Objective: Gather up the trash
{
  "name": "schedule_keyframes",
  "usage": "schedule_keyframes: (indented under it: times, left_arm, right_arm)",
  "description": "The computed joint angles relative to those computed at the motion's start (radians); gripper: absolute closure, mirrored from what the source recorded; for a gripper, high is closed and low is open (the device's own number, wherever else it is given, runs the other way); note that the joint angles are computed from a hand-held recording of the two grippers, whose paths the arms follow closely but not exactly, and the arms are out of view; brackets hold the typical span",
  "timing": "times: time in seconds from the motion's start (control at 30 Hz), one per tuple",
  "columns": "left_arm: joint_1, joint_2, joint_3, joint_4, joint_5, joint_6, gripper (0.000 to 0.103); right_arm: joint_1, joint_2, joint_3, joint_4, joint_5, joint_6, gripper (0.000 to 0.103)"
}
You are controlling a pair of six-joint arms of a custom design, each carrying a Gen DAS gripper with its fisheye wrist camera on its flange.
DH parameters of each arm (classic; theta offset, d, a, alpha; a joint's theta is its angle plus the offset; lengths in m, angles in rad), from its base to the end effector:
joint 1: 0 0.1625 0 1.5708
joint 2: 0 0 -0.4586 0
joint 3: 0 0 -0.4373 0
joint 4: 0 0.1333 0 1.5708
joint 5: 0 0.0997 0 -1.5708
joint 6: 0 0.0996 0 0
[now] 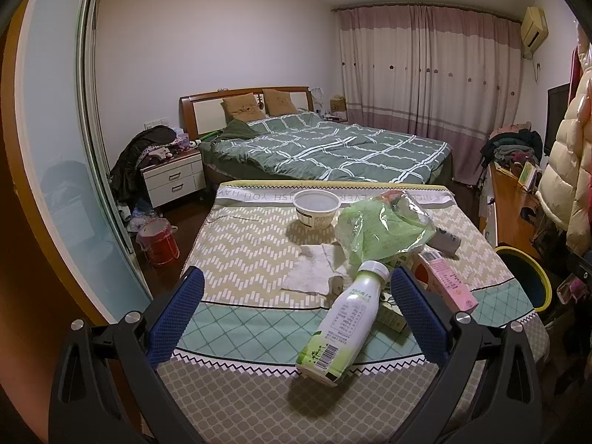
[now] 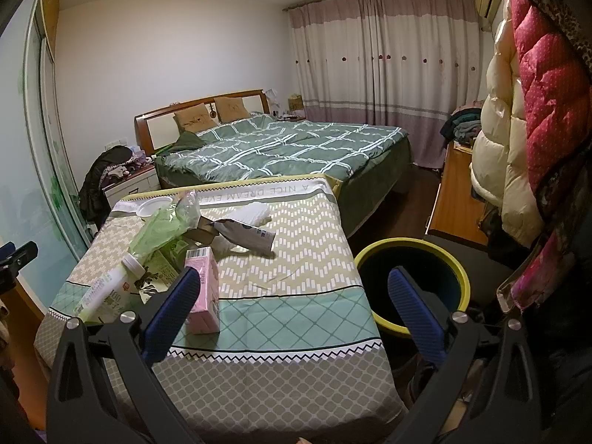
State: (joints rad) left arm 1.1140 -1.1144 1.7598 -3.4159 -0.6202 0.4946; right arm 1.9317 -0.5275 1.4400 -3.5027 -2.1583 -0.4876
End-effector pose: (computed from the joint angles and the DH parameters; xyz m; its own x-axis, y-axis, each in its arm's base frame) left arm -0.0906 -0.6703 0.3830 -0.6776 -0.2189 -0.7021 0.5472 0.4878 -0.6802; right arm 0.3508 -0.7084 0.0889 -0.7486 -0.0990 0.6556 -0.6064 0.5023 -0.6165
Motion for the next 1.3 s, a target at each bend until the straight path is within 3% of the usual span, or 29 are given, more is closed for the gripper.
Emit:
schedule_keyframes:
  times: [1.3]
  left_arm:
    - [0.010, 0.013, -0.005, 0.009, 0.004, -0.003, 0.004]
  right_arm:
    - [-0.009, 0.014, -0.018, 0.025, -0.003, 0.013, 0.006]
